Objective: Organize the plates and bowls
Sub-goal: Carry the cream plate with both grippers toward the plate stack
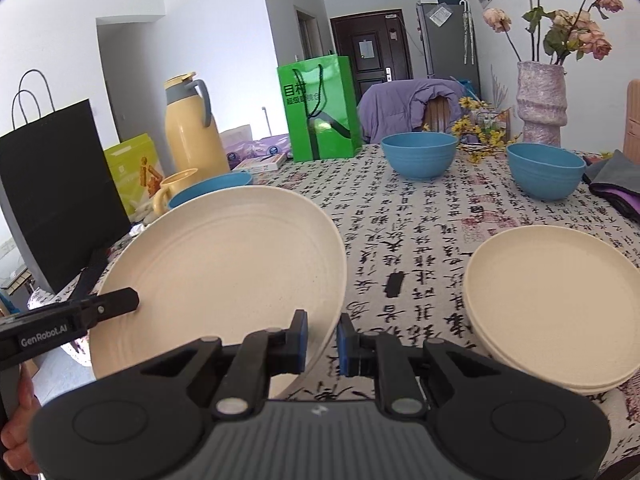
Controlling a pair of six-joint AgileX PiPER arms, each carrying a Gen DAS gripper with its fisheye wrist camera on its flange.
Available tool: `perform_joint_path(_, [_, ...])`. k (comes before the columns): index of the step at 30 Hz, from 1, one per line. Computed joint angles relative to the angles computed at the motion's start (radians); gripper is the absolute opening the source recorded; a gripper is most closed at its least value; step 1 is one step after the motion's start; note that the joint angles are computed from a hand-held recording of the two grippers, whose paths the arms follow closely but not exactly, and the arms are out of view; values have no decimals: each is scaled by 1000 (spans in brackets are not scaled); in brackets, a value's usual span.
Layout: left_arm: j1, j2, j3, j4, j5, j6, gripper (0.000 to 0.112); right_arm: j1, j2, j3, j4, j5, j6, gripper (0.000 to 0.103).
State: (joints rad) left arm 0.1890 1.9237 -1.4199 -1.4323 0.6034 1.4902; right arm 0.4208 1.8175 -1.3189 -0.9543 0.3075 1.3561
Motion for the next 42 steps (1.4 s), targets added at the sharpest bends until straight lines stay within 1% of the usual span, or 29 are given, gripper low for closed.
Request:
perform_joint_path(3, [-69,12,-26,13,-30,-31,17,-55,-30,43,-34,-15,22,15])
perform_joint_path(5, [-117,26,-51,25,-44,-61,20,-98,-46,66,-37,-30,17,15])
perform_joint_path(8, [-195,53,-95,78,-74,-125,21,-163,-67,95,-42,-42,7,15])
perform_joint_path(12, [-271,114,-192,198,-56,-282,22,-247,-85,121,-64,-48,1,15])
perform_joint_path(14, [-305,143,-239,248,-45,-360,22,-288,-91,126,-31,-53,-49,15])
perform_joint_path(20, [-393,222,-383,344,-28,-502,22,-407,-102,130,63,-60,-184,15])
perform_joint_path(24, [-443,273,-465,422,-19,-595,22,-471,-102,134,156,-70,-294,15])
perform_joint_path(26, [-470,286,-478,445,-35,-606,22,-501,-99,135,229,-72,-371,15])
perform_joint_path(30, [-504,305,-482,479,-66,-615,22,-527,-85,136,237,-67,-386,15])
perform_joint_path(32, [-513,315,-491,507,-65,-630,22,-541,-76,139,256,-78,-408,15])
perform_joint_path(34, [-515,321,-497,526,-57,-642,22,-556,-67,145,319,-93,-466,15])
perform_joint_path(35, [-517,322,-495,530,-63,-642,22,-560,-65,153,326,-100,-470,14])
perform_joint_path(36, [-519,319,-490,532,-73,-635,22,-559,-59,152,310,-95,-458,14])
perform_joint_path(38, [-525,313,-480,546,-96,-632,22,-558,-53,165,262,-113,-415,14])
perform_joint_path(42, [-520,292,-458,547,-101,-614,23,-541,-46,156,232,-100,-401,15])
